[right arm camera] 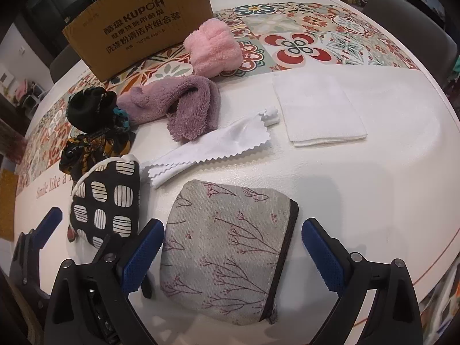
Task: Organize soft objects
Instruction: 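Grasp the dotted pouch with the left tool while the right tool grasps the grey floral pouch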
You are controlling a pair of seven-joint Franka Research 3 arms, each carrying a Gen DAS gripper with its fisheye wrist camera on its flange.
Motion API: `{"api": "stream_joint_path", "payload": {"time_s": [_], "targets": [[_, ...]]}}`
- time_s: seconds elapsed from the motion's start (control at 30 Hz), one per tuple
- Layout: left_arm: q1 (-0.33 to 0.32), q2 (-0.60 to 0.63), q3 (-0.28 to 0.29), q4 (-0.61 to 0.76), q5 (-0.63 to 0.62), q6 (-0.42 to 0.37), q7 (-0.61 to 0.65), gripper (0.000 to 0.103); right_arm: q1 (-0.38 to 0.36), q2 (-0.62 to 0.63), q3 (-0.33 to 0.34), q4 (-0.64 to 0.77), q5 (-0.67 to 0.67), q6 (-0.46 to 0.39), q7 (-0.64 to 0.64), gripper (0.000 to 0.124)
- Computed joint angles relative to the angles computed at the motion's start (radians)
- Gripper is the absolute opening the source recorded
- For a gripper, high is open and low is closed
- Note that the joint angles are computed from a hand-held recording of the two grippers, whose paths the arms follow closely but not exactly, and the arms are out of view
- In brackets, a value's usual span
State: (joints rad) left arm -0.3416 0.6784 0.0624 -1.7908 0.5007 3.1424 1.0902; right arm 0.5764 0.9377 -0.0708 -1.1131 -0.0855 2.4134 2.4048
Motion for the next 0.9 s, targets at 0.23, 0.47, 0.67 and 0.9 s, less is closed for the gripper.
{"api": "stream_joint_path", "payload": {"time_s": [0.23,0.47,0.67,0.9], "targets": [[0.047,0.020,-0.065,0.024,-0.013,-0.024,0.049,0.090,-0.001,0.021,-0.002,0.034,-0.008,-0.031,-0.026,0.095],[-0.004,0.022,-0.013,0.020,-0.013,-0.008,0.023,0.084,0.017,-0.025,-0.022,-0.056,-0.048,0.025,-0.031,0.082],[0.012,0.002,-0.036,-0.010,-0.024,0.008,0.016,0.075,0.017,-0.085,-0.020,-0.166,-0.049,0.115,-0.030,0.068],[-0.053,-0.043,0.036,-0.086,-0.048,0.101,-0.021,0.070,0.006,-0.131,-0.012,-0.258,-0.027,0.204,-0.057,0.058]]}}
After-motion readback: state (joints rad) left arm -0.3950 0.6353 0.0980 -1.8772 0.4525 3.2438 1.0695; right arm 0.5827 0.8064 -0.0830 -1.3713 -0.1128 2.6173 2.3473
